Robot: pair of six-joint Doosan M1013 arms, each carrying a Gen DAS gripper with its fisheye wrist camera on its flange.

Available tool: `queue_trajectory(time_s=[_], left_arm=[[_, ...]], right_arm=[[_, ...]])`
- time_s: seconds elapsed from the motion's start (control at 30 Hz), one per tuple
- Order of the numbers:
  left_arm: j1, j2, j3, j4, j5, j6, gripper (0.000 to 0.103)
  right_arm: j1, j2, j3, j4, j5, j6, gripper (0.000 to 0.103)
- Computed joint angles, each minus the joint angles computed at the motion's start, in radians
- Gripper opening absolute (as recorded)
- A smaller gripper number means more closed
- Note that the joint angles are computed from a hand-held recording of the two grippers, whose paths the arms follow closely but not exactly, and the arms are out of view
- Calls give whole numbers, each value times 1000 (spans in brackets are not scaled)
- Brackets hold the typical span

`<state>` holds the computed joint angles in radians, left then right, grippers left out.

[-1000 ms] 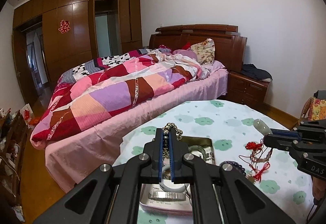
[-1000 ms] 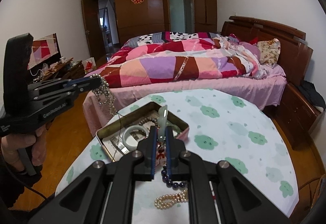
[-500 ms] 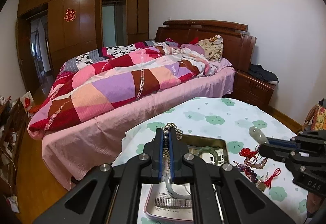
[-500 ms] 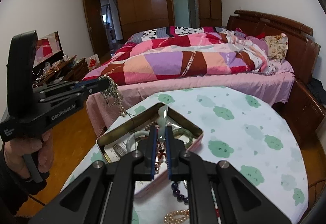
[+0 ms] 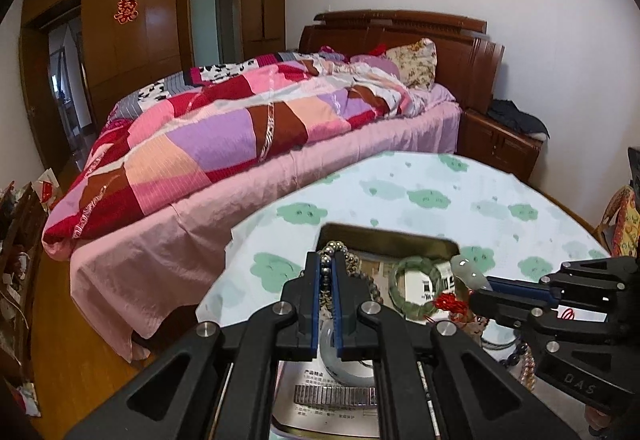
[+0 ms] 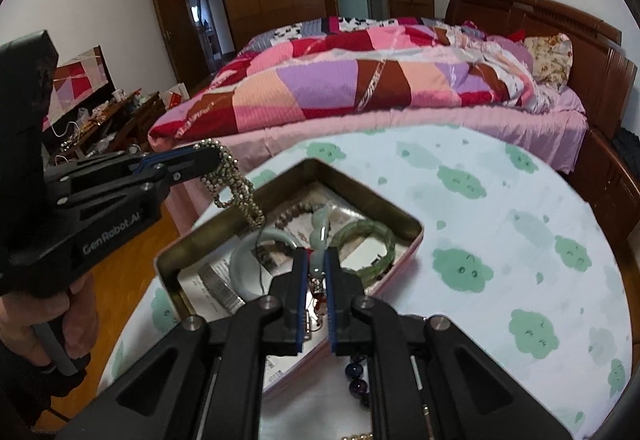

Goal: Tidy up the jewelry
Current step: 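Carry the gold chain with the left tool and jade pendant necklace with the right tool over the tin, then open both tools to drop the two necklaces into the tin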

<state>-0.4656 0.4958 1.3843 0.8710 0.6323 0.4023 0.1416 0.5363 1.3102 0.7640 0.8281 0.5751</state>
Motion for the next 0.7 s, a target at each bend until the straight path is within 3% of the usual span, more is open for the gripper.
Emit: queue_trajectory(time_s=[0.7], left_arm=[[10, 56, -25, -176, 4, 172, 4]], right_arm=[[13, 48, -26, -94, 34, 83, 10]])
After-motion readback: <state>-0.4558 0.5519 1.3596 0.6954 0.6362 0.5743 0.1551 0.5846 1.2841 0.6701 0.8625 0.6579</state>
